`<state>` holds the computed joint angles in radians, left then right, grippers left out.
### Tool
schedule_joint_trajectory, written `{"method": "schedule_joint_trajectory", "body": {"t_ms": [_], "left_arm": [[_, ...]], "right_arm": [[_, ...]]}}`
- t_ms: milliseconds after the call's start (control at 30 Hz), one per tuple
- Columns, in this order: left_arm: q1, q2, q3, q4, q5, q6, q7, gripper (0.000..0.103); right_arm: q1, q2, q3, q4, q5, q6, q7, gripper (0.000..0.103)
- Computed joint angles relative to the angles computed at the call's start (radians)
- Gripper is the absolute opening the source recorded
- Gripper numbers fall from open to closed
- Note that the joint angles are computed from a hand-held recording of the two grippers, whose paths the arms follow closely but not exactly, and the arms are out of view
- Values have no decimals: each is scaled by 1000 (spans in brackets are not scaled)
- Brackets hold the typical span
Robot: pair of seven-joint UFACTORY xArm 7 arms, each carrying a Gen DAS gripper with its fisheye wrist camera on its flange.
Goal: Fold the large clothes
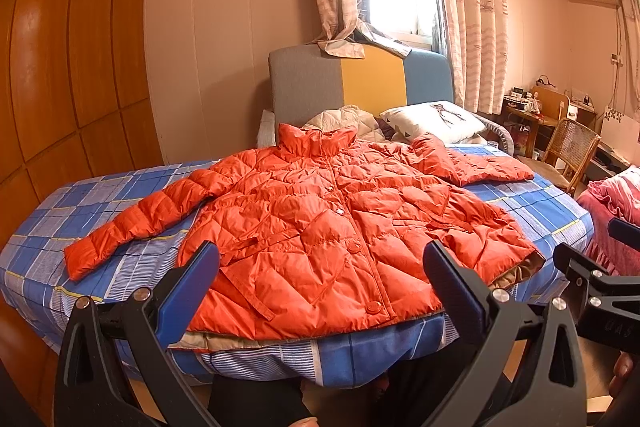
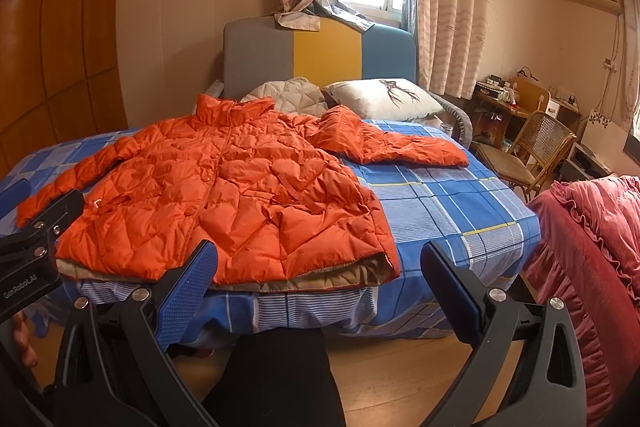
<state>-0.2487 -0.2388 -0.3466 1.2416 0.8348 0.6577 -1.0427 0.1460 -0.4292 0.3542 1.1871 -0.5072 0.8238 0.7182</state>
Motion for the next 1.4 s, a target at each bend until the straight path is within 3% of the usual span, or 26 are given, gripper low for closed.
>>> {"method": "schedule_joint_trajectory", "body": {"t_ms": [267, 400, 500, 600, 833, 1000, 1400], "left_arm": [[0, 0, 14, -8, -31, -6, 13, 101], [-5, 8, 64, -30, -163, -60, 67, 101], [17, 25, 69, -31, -181, -54, 73, 101], [12, 62, 109, -19, -281, -60, 140, 101], [12, 182, 146, 68, -263, -33, 195, 101], [-12, 279, 196, 156, -312, -16, 264, 101], [-22, 436, 276, 310, -439, 31, 353, 101]], "right_arm": [[4, 10, -5, 6, 8, 9, -9, 100], [10, 35, -30, 4, 42, 18, -19, 100], [4, 71, -49, 25, 52, 47, -16, 100], [-2, 121, -71, 57, 40, 54, -7, 100], [11, 315, -141, 196, 2, 84, 7, 100], [39, 453, -210, 321, -7, 131, 18, 100], [65, 750, -347, 660, 49, 230, -99, 100]]}}
